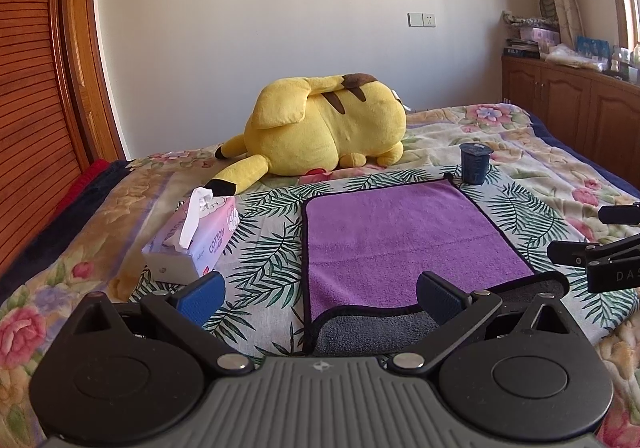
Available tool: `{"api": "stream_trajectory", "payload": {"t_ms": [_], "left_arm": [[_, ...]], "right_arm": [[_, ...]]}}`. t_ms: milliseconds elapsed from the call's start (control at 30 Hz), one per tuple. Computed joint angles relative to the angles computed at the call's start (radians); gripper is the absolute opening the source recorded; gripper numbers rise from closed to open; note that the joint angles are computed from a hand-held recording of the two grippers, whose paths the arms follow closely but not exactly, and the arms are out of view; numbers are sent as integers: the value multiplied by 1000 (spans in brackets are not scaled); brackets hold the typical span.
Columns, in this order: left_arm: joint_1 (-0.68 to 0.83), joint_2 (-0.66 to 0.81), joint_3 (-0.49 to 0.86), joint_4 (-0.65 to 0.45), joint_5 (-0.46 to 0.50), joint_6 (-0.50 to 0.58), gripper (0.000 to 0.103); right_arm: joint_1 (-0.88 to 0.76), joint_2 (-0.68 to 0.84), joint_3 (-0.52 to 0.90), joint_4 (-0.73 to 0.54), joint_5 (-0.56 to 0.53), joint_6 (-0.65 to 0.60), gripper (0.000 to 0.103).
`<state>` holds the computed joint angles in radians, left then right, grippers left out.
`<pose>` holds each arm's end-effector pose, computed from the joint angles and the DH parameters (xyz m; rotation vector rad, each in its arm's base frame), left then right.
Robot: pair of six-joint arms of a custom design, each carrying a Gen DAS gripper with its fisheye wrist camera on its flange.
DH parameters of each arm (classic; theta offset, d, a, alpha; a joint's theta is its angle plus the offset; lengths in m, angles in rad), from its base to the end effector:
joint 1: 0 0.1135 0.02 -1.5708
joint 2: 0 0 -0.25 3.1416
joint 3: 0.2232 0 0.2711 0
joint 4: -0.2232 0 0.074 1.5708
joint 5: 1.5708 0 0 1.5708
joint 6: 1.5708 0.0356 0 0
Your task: Fold towel
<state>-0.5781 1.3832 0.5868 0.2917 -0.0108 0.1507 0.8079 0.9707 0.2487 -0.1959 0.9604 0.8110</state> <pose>0.2490 -0.1620 0.1591 0.7369 1.9505 -0.2499 0.1415 0.1058 0.1151 0.3594 2.0196 -0.2308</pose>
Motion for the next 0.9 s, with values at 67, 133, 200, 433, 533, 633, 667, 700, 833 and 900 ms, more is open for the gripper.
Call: {"api": "stream_trajectory", "payload": {"t_ms": [67, 133, 200, 433, 533, 633, 667, 700, 833, 900], "left_arm": [[4, 31, 12, 9, 5, 3, 87], [9, 70, 32, 14, 13, 8, 87], [12, 110, 53, 18, 22, 14, 85], [32, 226, 114, 15, 65, 34, 73], [48, 266, 144, -10, 94, 32, 67], [60, 290, 167, -28, 126, 34, 55], [61, 299, 174, -29, 128, 34, 54], [62, 306, 179, -28, 132, 34, 51], [71, 338, 202, -28, 149, 34, 42], [75, 361, 224, -35, 153, 34, 37]], "right_arm": [[-17, -9, -11, 25, -21, -22, 103], [-28, -12, -18, 49, -37, -44, 103], [-40, -9, -22, 70, -52, -64, 103], [-93, 35, -25, 138, -109, -111, 103], [-111, 52, -28, 162, -132, -128, 103], [-131, 80, -25, 188, -157, -147, 103], [-134, 86, -25, 192, -163, -150, 103], [-137, 92, -25, 197, -170, -154, 103], [-159, 117, -24, 227, -202, -177, 103], [-172, 129, -27, 248, -219, -189, 103]]}}
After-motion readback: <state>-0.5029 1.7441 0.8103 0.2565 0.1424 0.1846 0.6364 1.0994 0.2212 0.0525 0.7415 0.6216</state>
